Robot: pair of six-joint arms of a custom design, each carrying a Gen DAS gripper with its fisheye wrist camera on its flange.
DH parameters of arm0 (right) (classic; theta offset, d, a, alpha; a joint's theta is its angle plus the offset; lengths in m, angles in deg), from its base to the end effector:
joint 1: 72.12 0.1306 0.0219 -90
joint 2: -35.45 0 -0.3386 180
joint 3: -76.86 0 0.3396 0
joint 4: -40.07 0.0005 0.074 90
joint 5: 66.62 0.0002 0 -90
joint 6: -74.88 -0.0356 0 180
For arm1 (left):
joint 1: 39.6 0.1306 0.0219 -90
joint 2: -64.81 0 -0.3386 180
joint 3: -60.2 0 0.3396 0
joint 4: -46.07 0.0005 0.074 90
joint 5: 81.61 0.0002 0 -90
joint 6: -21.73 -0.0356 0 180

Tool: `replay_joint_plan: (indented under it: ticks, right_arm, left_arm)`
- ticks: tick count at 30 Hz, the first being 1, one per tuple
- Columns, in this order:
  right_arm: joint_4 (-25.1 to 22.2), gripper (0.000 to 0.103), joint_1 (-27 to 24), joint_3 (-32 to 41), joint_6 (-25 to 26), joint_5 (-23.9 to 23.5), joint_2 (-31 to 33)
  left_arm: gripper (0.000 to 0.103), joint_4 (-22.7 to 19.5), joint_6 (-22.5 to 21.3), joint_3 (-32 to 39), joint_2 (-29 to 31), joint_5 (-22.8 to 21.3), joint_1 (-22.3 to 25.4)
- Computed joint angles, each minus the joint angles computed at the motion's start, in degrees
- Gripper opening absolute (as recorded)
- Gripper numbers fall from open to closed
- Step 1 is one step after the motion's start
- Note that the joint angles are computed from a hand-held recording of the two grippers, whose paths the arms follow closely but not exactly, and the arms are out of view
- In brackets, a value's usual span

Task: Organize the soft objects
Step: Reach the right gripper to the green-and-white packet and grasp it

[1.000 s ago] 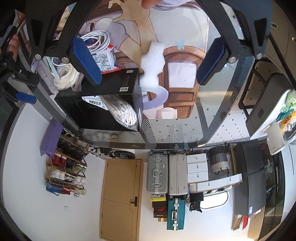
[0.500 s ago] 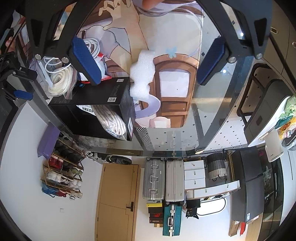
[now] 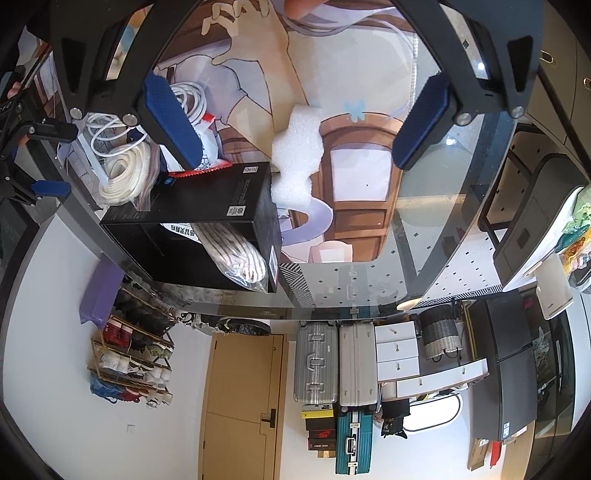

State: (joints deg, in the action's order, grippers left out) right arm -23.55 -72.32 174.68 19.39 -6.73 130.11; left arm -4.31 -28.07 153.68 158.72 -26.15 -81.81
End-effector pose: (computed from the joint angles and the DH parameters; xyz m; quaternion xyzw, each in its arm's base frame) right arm 0.4400 0.0158 0.3955 -0.3387 0.8727 0.1663 0.3099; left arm 0.3463 -0.2876 0.3857 -0.0838 0.9012 -0.0005 0.4252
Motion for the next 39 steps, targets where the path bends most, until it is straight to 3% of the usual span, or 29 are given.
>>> replay_joint_plan:
  ticks: [21, 39]
  right_arm:
    - [0.93, 0.102, 0.50, -0.11, -2.81, -0.61, 1.60]
    - [1.53, 0.102, -0.12, 0.00, -2.00, 4.86, 2.48]
  left_arm:
    - [0.103, -0.18, -0.07, 0.22, 0.67, 0.96, 0.04]
    - [0.103, -0.05, 0.04, 0.13, 1.12, 1.37, -0.04]
